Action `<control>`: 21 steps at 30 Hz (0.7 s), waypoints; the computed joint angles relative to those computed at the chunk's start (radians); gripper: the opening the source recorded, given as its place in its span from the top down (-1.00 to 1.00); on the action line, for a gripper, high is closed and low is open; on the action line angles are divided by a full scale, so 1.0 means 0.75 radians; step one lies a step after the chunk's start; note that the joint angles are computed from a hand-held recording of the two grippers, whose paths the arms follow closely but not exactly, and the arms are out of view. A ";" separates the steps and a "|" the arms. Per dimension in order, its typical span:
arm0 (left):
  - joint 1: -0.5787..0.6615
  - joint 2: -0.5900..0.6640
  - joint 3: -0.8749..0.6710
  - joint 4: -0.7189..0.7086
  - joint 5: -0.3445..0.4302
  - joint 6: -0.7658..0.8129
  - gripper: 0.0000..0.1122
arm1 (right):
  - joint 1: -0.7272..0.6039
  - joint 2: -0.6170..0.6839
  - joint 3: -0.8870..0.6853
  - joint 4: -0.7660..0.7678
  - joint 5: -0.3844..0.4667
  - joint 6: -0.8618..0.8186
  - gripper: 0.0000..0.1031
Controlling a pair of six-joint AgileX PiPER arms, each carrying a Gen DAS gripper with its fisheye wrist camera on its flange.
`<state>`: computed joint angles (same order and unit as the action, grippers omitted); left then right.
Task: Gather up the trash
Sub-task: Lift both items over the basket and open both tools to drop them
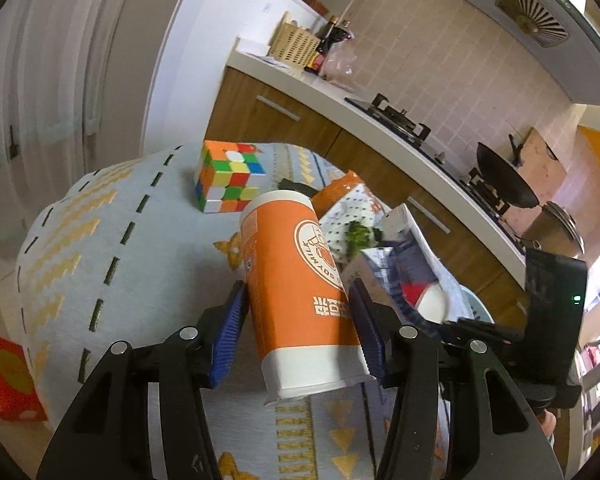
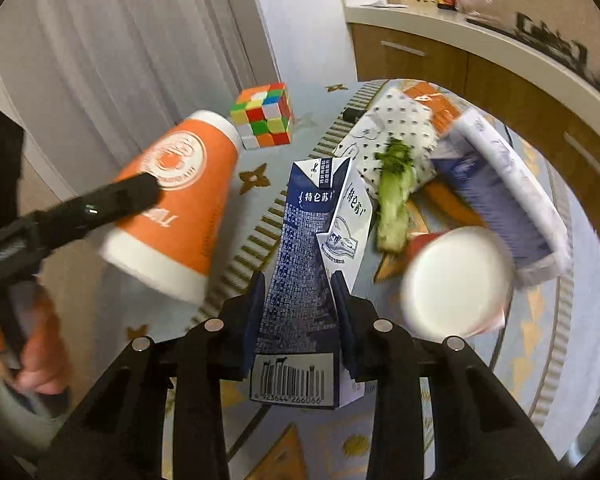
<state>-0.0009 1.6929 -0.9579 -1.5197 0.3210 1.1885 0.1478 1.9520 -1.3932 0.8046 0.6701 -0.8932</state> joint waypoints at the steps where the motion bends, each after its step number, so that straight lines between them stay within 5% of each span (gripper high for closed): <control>1: -0.007 -0.008 0.001 -0.010 0.003 0.012 0.11 | -0.017 -0.028 0.027 0.034 0.002 -0.029 0.41; 12: -0.183 -0.048 -0.159 0.156 -0.035 -0.130 0.12 | -0.326 -0.393 0.287 0.361 -0.010 -0.355 0.41; 21: -0.478 0.099 -0.540 0.688 -0.070 -0.616 0.12 | -0.671 -0.463 0.316 0.495 0.024 -0.471 0.41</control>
<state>-0.3594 1.7673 -1.3630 -1.0034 0.2685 0.7264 -0.3554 1.6048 -1.1563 1.1756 0.6883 -1.2463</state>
